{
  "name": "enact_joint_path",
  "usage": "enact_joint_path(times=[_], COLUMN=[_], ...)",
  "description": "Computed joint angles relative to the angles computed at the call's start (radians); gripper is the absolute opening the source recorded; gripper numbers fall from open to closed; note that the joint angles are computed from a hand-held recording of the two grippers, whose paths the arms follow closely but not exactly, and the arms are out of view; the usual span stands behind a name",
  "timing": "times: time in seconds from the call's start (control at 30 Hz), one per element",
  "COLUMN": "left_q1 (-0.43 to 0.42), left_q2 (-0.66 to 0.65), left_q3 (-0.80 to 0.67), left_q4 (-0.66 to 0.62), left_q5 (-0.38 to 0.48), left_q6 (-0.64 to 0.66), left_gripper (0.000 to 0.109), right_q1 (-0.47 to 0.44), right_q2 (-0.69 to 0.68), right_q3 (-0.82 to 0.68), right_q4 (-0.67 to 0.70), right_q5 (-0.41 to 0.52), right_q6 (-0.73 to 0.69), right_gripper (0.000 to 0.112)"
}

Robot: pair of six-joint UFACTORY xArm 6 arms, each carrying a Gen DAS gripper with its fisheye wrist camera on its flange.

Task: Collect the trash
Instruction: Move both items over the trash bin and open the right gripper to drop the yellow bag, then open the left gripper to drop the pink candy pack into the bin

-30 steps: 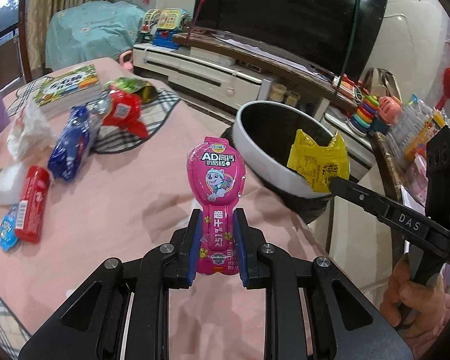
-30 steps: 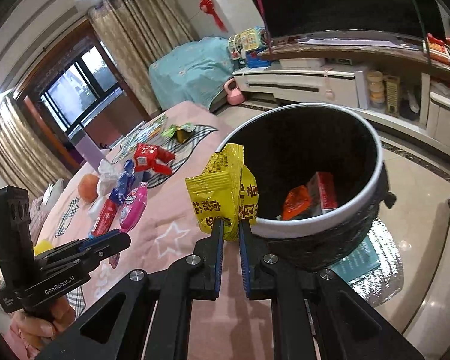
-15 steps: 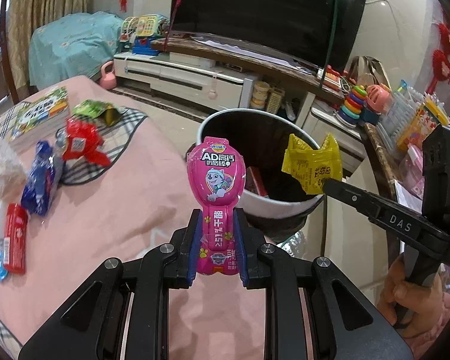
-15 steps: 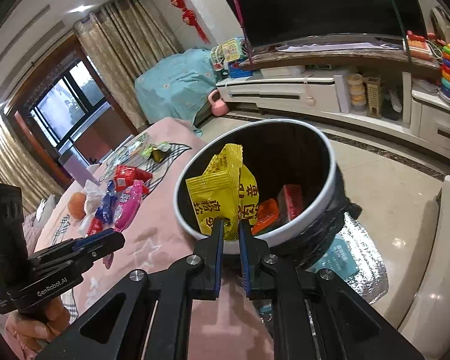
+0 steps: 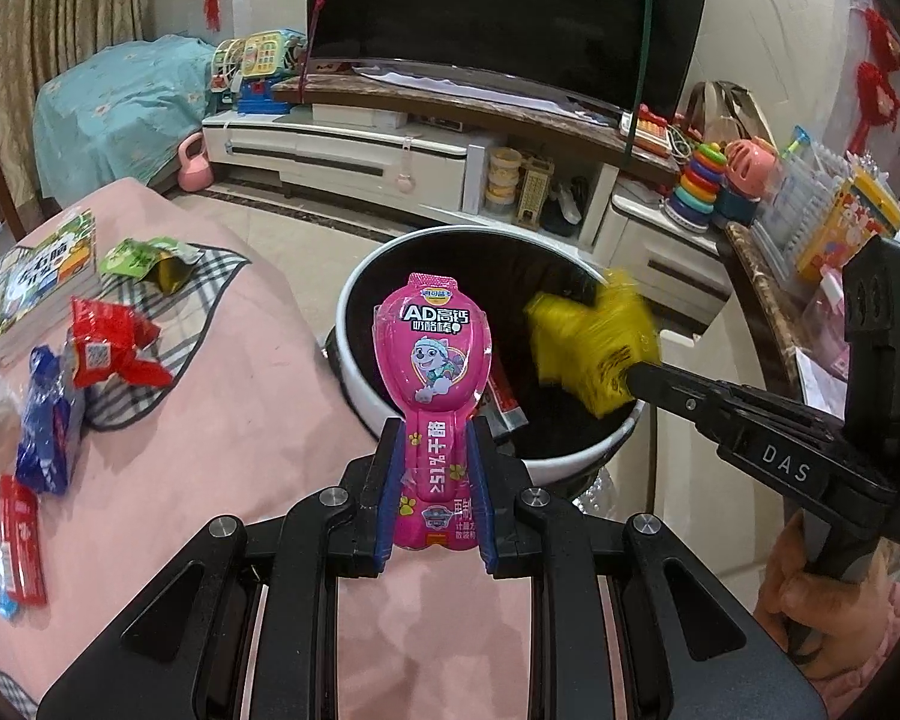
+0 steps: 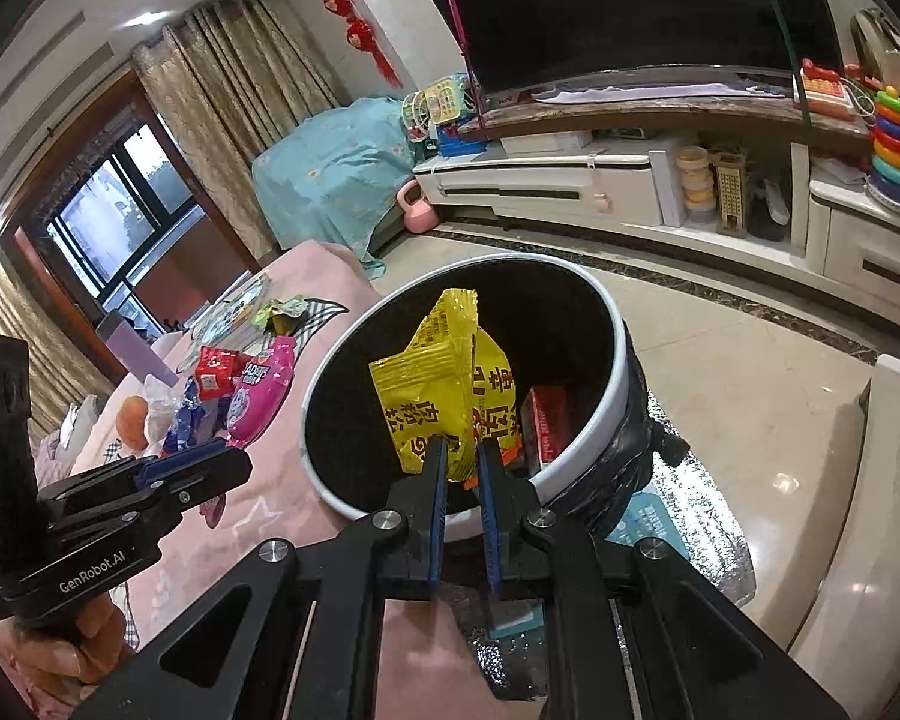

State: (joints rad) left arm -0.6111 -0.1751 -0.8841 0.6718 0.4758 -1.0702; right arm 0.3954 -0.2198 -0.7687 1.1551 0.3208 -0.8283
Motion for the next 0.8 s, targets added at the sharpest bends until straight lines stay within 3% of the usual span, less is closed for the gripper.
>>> enact_joint_path(times=[0.6, 0.7, 0.8], left_q1=[0.001, 0.002, 0.006], left_q2=[0.119, 0.127, 0.122], left_q3=[-0.115, -0.123, -0.115], left_q4=[-0.052, -0.056, -0.062], left_q5=[0.029, 0.033, 0.026], left_q6=[0.069, 0.070, 0.059], left_gripper=[0.019, 0.020, 0.030], right_q1=[-0.036, -0.045, -0.051], right_q2=[0.075, 0.089, 0.092], right_q3=[-0.072, -0.088, -0.094], right_q4=[-0.054, -0.044, -0.024], right_q5=[0.013, 0.019, 0.024], right_q6=[0.003, -0.001, -0.013], right_gripper=[0.008, 0.013, 0.015])
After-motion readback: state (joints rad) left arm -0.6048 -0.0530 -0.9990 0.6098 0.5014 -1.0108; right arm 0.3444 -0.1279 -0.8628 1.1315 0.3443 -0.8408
